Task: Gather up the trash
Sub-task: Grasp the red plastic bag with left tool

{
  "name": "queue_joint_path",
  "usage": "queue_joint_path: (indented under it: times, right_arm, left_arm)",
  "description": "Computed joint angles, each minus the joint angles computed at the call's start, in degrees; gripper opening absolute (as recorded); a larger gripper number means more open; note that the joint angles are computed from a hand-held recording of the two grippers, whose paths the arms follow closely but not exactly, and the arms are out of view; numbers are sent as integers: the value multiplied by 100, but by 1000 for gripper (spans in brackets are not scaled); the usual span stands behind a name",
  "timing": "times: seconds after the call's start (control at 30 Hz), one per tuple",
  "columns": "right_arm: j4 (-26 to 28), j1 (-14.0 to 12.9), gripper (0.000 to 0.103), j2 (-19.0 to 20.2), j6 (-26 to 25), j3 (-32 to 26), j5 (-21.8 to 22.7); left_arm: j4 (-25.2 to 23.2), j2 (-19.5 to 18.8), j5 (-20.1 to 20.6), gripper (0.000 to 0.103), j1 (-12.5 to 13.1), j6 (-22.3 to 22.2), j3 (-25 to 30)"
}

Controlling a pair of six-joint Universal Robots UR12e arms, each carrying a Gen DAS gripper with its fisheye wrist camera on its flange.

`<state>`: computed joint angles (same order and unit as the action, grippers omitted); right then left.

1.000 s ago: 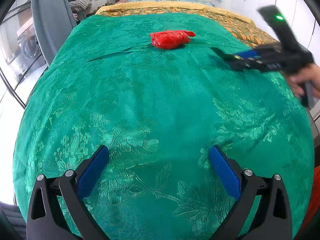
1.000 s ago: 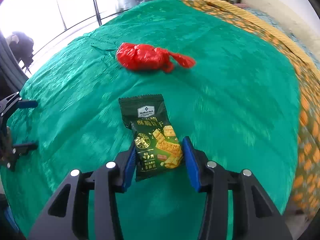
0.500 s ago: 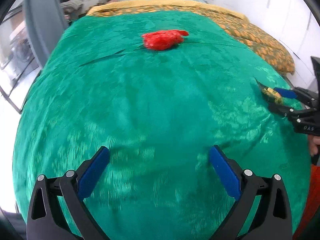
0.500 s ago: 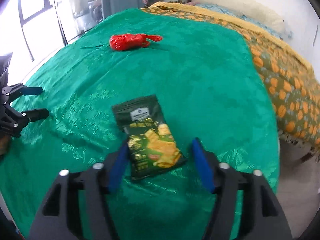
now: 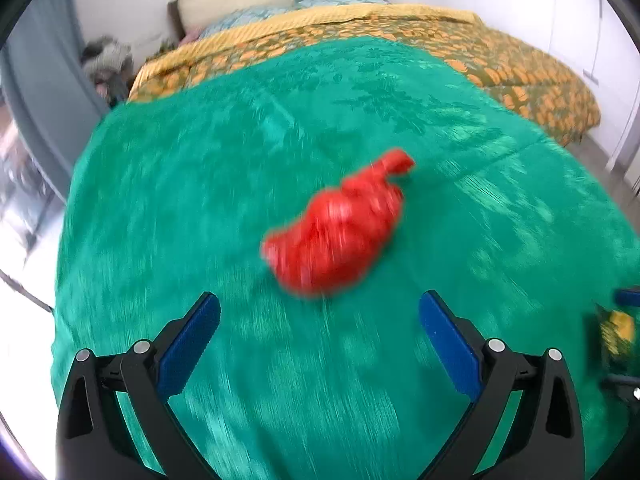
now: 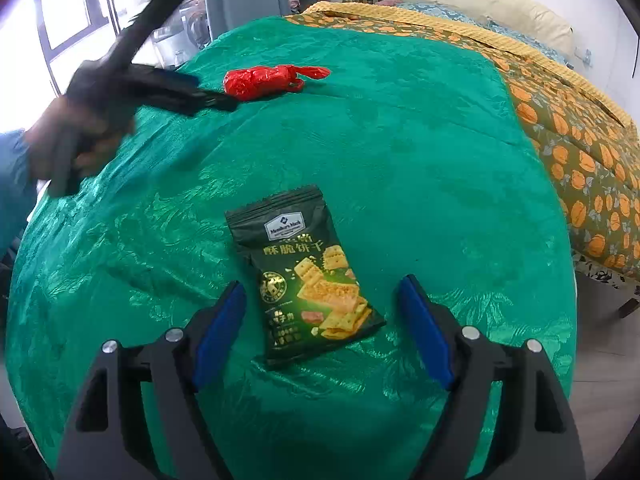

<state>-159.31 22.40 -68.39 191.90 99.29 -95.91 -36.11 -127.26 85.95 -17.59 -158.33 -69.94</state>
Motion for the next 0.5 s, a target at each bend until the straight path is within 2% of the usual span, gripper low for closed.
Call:
queue_joint_path:
  times: [0.07, 0.23, 0.27, 0.3, 0.33, 0.37, 0.4, 0.5]
  right_arm:
    - [-1, 0, 77, 3, 1, -2, -6]
    - [6, 4, 77, 9, -1, -9, -36]
    - [1, 1, 77, 6, 1, -4, -29]
    - [-4, -2, 77, 4, 1, 1, -22]
    - [-4, -2, 77, 3, 1, 2, -22]
    - [-5, -3, 77, 3, 0, 3, -24]
    - [-5, -3, 77, 3, 0, 3, -24]
    - [-6, -4, 77, 2, 3, 3, -23]
  left_arm:
    - [108, -161, 133, 99, -41, 84, 207]
    - [-74, -359, -176, 97, -43, 329, 511]
    - [-168, -354, -284, 88, -42, 374, 517]
    - [-293, -357, -386, 73, -39, 410, 541]
    - [-406, -341, -532, 66, -29, 384, 533]
    - [-433, -319, -638, 51, -17, 338, 503]
    - [-480, -293, -709, 45, -8, 244, 476]
    - [-349, -104, -529, 38, -34, -151, 199]
